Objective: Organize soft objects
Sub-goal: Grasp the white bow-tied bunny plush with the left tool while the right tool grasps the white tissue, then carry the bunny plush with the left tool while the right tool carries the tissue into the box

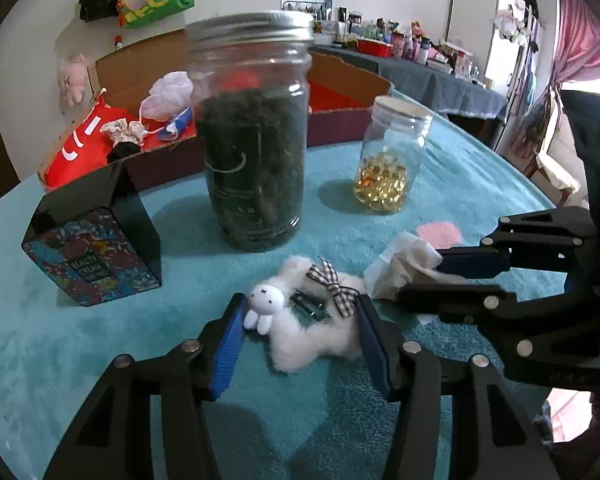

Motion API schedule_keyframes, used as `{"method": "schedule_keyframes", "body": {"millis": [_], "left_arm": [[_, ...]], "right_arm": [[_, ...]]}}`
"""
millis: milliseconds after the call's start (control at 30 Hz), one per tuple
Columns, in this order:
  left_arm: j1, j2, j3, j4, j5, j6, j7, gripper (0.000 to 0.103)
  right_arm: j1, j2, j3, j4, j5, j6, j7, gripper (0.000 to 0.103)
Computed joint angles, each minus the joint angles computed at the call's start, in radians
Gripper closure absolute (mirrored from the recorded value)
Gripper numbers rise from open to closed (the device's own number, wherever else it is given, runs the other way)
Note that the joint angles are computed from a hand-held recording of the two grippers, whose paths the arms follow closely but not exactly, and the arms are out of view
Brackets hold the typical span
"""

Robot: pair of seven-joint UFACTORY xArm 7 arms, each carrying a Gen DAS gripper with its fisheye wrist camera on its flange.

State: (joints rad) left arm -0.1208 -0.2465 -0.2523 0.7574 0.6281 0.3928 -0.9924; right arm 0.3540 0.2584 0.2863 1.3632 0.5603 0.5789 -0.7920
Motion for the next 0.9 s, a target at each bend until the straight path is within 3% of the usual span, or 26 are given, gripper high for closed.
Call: {"method": "schedule_keyframes", "body": {"millis": [100,267,900], "left_arm": [[-0.011,-0.014,0.017,-0.010,-0.036,-0.019,0.032,0.047],[-0.009,-0.055,0.035,-0.034,-0.112,-0.057,0.106,0.047],[-0.013,-0.127,0.103,-0.109,-0.414,-0.116,0.482,0.047]], "right_arm": [[-0.005,-0.016,0.008,-0.020,0.042,-0.045,-0.010,0.085],[-0.008,-0.020,0.011,-0.011,0.095,-0.041,0.000,0.085],[0.047,-0.015,0.013,-0.023,0.012,-0.139,0.196,0.085]]}}
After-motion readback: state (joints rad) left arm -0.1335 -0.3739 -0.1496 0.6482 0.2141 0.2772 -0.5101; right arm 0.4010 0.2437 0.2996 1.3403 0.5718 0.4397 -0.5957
